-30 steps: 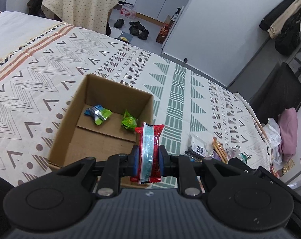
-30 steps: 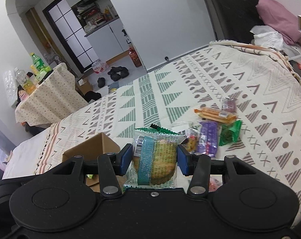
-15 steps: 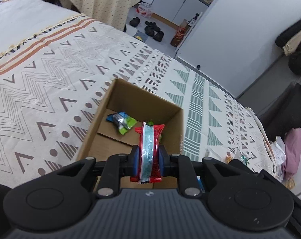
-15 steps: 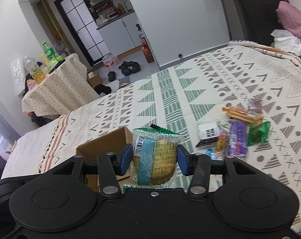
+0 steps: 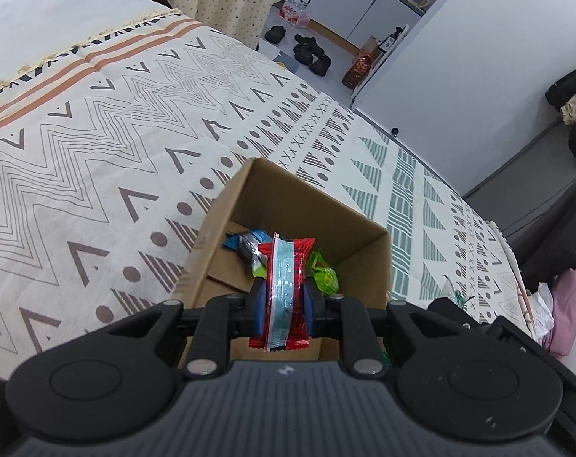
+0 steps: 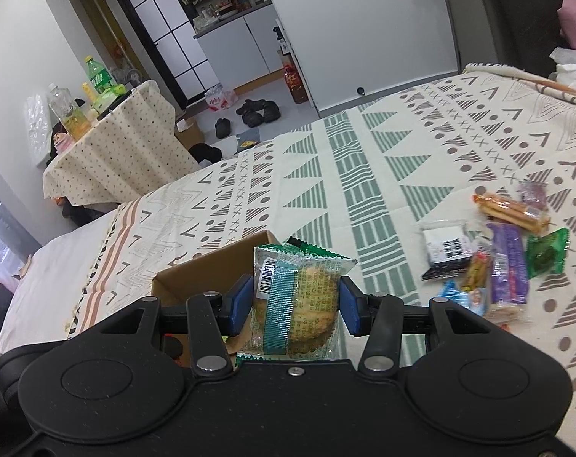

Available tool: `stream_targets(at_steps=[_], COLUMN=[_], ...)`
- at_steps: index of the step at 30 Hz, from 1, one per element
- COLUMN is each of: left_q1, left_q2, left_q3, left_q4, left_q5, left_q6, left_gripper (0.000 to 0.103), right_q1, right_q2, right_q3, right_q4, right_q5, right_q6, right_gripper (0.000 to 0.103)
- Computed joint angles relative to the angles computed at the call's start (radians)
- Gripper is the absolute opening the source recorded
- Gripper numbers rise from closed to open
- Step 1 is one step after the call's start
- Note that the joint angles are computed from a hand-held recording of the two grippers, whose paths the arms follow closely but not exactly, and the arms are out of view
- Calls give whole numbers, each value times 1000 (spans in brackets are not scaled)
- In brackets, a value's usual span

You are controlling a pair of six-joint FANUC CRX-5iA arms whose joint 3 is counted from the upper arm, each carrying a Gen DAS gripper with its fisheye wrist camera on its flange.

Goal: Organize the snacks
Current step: 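Carry the red bar in the left gripper while the right gripper carries the cracker packet to the box, then open the left gripper over the box while the right gripper drops the cracker packet inside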

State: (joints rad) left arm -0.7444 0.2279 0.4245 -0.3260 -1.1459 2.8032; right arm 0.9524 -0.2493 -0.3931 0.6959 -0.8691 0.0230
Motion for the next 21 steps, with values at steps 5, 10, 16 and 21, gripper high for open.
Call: stream_targets(at_steps=[5, 10, 16, 21], left_q1=[15, 24, 22, -7], left_q2=[8, 20, 36, 44], left_q3=[4, 16, 51, 90], left_q4=[0, 13, 20, -17], left_q5=[-8, -25, -88, -141], left_q6=[3, -4, -10, 4], left_gripper=[22, 24, 45, 61], right_q1=[-24, -42, -60, -54], right_q2=[47, 77, 96, 70], right_q3=[32, 53, 74, 60], right_q4=[-33, -46, -84, -67], right_q5=[46, 77, 117, 111], right_q6=[28, 39, 67, 44], right_gripper=[47, 47, 53, 73])
